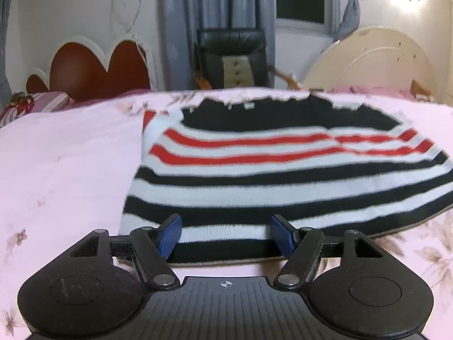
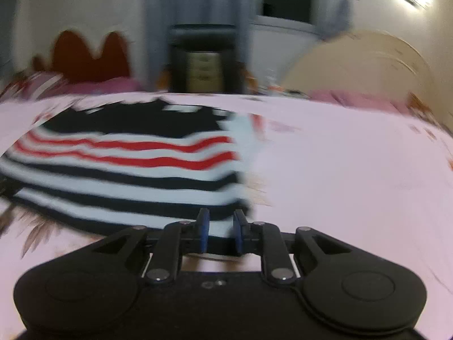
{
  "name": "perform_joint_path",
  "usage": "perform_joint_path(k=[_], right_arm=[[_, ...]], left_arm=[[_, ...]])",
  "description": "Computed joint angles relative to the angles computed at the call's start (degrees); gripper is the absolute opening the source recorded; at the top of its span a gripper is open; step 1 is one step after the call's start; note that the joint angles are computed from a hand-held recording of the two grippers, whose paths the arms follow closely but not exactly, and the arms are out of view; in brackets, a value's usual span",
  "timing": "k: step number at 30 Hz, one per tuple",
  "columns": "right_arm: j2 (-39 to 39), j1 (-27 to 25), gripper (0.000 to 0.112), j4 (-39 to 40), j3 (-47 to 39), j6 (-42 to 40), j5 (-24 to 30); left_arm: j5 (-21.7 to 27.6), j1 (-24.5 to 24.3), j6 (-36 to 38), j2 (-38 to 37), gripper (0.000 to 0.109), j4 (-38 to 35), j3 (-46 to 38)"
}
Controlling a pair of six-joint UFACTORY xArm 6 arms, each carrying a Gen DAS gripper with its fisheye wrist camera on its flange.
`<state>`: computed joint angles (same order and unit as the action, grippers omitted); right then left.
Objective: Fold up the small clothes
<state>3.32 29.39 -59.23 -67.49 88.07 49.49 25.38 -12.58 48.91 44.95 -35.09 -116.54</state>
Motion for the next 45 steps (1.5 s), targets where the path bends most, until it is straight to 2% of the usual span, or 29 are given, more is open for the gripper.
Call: perform_joint_path(k=[2, 3, 5, 7, 11, 18, 23, 25, 26, 28, 29, 33, 36, 37, 39, 40, 45], right_arm=[[2.73, -0.07, 0.018, 1.41, -2.14, -3.78, -1.29], [3.76, -0.2, 0.02, 2.4, -2.79, -4.97, -1.21], [5.55, -0.71, 0.02, 3.8, -3.76, -6.77, -0.71], [5.32, -0.62, 0.02, 3.38, -3.32, -6.79, -0.07], [5.22, -1.34, 0.02, 5.85, -3.71, -8.08, 0.81], [7.0, -0.4, 0.023, 5.37, -5.51, -7.31, 3.26], [6.29, -0.72, 0.023, 6.1, -4.87, -8.16, 2.41], [5.64, -1.09, 0.024, 6.97, -4.47, -8.2, 1.49], [4.83, -1.3, 0.025, 8.01, -4.07, -8.11, 0.93], [1.86, -1.2, 0.036, 8.83, -2.06, -5.58, -0.35], [-0.28, -0.88, 0.042, 7.63, -0.07, -2.87, -1.77], [-3.77, 0.93, 0.04, 7.15, 3.6, 0.35, -5.15], [-2.78, 2.09, 0.034, 6.59, 2.94, 2.28, -7.23], [-2.18, 2.13, 0.033, 6.17, 2.47, 3.14, -8.55], [-0.8, 1.97, 0.023, 5.8, 1.07, 3.77, -10.8], [-0.02, 1.99, 0.021, 5.33, 0.12, 3.94, -11.42], [2.98, 1.06, 0.019, 3.95, -3.71, 3.33, -13.91]], left_arm=[[-0.11, 0.06, -0.15, 0.36, 0.07, -0.75, -0.26], [-0.28, 0.12, -0.53, 0.58, 0.076, 0.02, -0.47], [-1.26, 0.29, -2.26, 1.16, 0.081, 2.7, -0.9], [-1.27, 0.75, -3.87, 1.72, 0.081, 4.64, -1.7], [-1.57, 0.97, -0.94, 1.6, 0.081, 3.11, -1.31], [-1.3, 1.02, -0.53, 1.95, 0.081, 2.33, -1.78], [0.1, 1.22, -0.96, 2.35, 0.082, 2.82, -2.9], [1.77, 1.61, -3.79, 1.52, 0.082, 5.21, -2.97], [-0.22, 1.59, -5.52, -0.32, 0.082, 7.15, -0.44], [-7.45, 1.91, -6.55, -5.0, 0.082, 8.36, 7.16], [-7.89, 2.43, -5.96, -6.63, 0.082, 5.85, 9.37], [0.41, 5.55, -10.1, -9.63, 0.082, -4.75, 12.23], [0.57, 6.04, -15.28, -10.09, 0.082, -13.95, 14.01], [1.44, 6.21, -16.91, -9.55, 0.081, -16.97, 13.54], [5.07, 6.78, -21.46, -7.05, 0.065, -22.79, 10.3], [6.68, 6.95, -24.11, -5.32, 0.064, -24.29, 8.31], [4.51, 5.87, -29.27, 2.23, 0.064, -33.0, -0.14]])
